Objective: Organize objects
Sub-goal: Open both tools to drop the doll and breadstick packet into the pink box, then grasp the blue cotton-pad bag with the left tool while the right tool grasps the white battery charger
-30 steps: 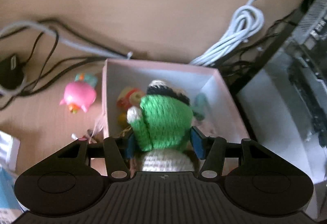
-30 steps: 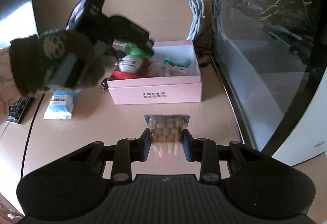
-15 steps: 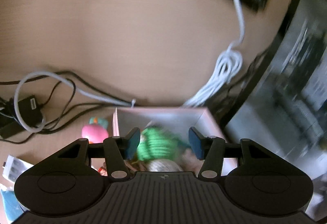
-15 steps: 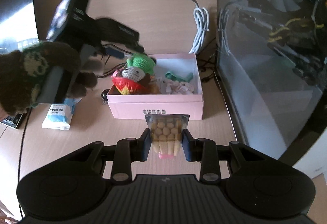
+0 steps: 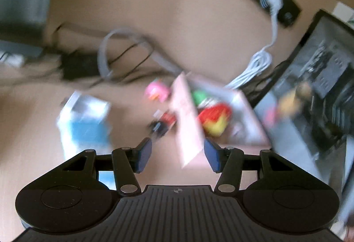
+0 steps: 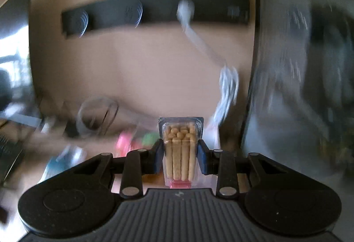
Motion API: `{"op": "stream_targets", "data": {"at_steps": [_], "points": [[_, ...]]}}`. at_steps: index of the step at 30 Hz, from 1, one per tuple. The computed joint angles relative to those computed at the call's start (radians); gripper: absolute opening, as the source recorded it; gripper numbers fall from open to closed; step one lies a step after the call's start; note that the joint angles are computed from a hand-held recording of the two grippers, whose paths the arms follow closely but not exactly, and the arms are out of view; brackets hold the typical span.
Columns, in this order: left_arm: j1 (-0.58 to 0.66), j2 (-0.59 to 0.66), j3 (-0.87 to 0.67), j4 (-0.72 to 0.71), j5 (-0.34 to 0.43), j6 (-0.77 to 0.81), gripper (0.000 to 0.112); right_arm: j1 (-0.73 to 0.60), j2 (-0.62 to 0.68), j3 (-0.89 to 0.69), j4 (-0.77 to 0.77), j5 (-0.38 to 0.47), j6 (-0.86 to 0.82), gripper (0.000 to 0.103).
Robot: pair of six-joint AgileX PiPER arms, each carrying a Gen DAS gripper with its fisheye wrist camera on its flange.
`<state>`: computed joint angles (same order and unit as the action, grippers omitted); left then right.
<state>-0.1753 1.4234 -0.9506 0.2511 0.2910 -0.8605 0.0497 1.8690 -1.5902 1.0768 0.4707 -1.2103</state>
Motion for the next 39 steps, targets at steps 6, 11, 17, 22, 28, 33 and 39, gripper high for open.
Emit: {"op": "stream_targets", "data": {"at_steps": [6,11,17,22,28,33,39], "points": [[-0.007,-0.081,0.152,0.169,0.069,-0.181,0.057,0.013,0.013,0.096,-0.005,-0.002,-0.066,0.058],[0.092,-0.093,0.15,0.136,0.065,-0.144,0.057,0.01,-0.054,0.273,-0.17,0.036,0.052,0.058],[0.158,0.11,-0.072,0.045,0.201,0.011,0.057,0.011,-0.173,0.421,-0.173,0.029,0.055,0.069],[0.186,0.259,-0.209,-0.037,0.256,0.128,0.063,0.016,-0.212,0.454,-0.245,0.052,0.102,0.079],[0.22,0.253,-0.205,-0.159,0.256,0.235,0.059,0.062,-0.223,0.485,-0.29,0.024,0.077,0.084],[0.256,0.098,-0.036,-0.248,0.24,0.342,0.058,0.164,-0.114,0.347,-0.327,0.055,0.119,0.084],[0.371,-0.13,0.16,-0.354,0.286,0.477,0.058,0.356,0.12,0.006,-0.371,0.11,0.105,0.084]]}}
